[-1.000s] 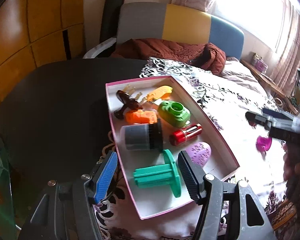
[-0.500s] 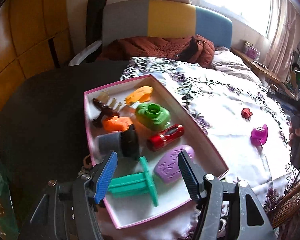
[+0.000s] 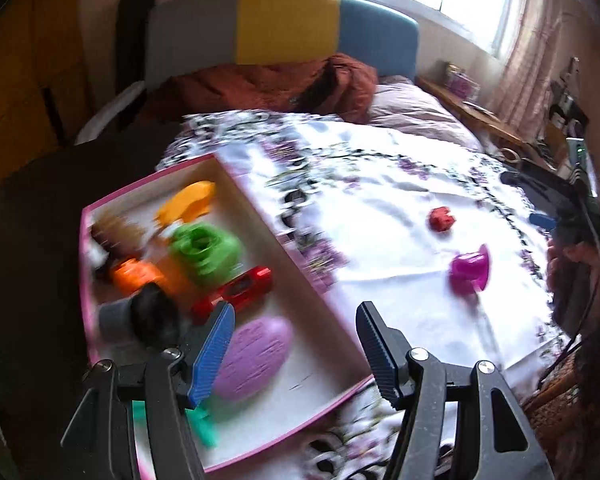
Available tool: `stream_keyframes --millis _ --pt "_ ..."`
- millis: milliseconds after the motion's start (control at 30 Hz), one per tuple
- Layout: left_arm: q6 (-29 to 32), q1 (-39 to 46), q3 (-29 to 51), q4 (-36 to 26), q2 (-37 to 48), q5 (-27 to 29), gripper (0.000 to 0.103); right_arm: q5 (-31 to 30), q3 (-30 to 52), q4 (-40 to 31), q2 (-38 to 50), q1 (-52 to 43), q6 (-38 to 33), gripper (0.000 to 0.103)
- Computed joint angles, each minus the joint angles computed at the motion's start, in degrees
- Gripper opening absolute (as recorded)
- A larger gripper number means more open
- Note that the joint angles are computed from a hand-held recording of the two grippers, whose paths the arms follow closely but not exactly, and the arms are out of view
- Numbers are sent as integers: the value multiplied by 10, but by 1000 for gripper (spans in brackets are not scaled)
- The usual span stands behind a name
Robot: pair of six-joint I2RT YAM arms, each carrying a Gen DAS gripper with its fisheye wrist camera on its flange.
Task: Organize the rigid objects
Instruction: 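Grasp the red puzzle piece with the left gripper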
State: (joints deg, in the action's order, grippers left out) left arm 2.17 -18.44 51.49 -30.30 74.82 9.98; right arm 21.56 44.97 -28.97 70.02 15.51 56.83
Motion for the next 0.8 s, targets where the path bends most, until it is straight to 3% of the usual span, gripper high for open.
stream_keyframes --millis 200,433,800 --pt "-21 -87 81 4 96 3 64 -24 -22 14 -31 -21 22 102" --pt "-74 -141 243 -40 264 58 64 -40 -35 30 -49 -32 28 102" --pt "-56 -207 455 -101 455 50 61 -76 -50 61 -57 -44 27 102"
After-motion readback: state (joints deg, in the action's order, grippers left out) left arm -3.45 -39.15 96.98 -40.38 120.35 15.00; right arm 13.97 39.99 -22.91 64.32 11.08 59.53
